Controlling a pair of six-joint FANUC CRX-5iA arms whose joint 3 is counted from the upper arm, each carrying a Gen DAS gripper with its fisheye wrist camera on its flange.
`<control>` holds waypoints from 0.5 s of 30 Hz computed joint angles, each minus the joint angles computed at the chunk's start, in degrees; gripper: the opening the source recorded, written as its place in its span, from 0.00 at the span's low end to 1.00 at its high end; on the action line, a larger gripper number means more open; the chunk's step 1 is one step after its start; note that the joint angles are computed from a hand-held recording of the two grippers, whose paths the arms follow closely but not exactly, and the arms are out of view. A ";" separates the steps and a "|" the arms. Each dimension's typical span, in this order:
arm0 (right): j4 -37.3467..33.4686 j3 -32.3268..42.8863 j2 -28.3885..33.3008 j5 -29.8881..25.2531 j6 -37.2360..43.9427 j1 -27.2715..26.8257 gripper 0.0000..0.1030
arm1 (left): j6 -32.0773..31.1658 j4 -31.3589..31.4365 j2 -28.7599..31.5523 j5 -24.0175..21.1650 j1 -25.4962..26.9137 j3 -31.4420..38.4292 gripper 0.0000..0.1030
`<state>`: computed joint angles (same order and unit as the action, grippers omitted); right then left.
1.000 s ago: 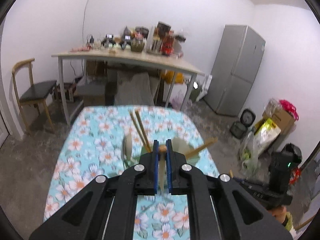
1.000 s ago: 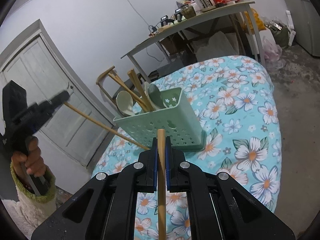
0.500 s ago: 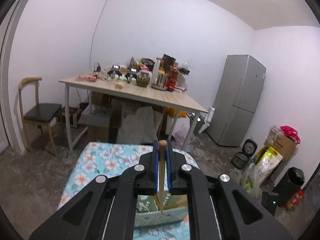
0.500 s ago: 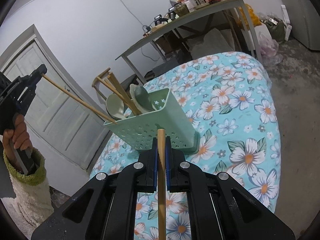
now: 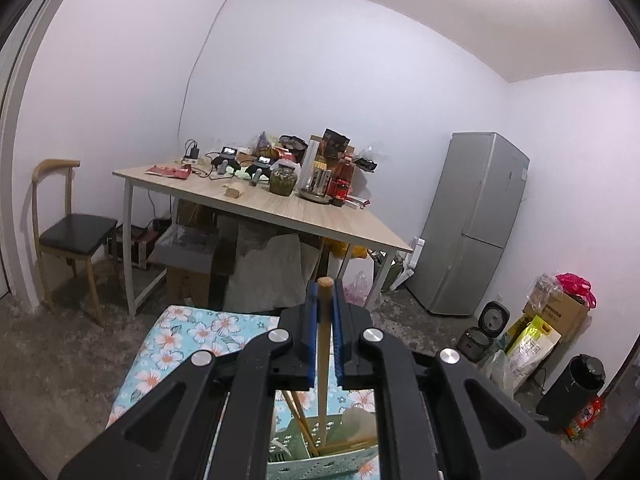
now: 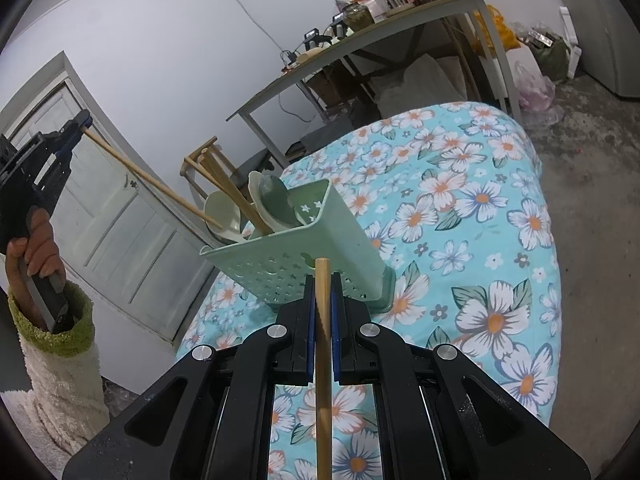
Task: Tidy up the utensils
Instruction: 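Insert the chopstick into the green holder and open the left gripper while the right holds its chopstick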
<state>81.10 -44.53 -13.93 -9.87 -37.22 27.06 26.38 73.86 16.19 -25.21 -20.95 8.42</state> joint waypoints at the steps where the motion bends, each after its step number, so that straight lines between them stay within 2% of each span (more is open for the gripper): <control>1: 0.13 -0.02 0.01 0.03 -0.20 0.00 0.05 | -0.82 0.52 0.13 0.32 -0.39 -0.14 0.06; 5: 0.98 -0.22 0.17 0.33 -1.29 -0.20 0.05 | 2.51 -4.07 2.21 -0.64 -0.27 1.42 0.06; 15: -3.30 -0.50 -0.67 -2.48 1.72 2.38 0.05 | 13.18 -16.83 5.92 -4.17 0.59 3.87 0.06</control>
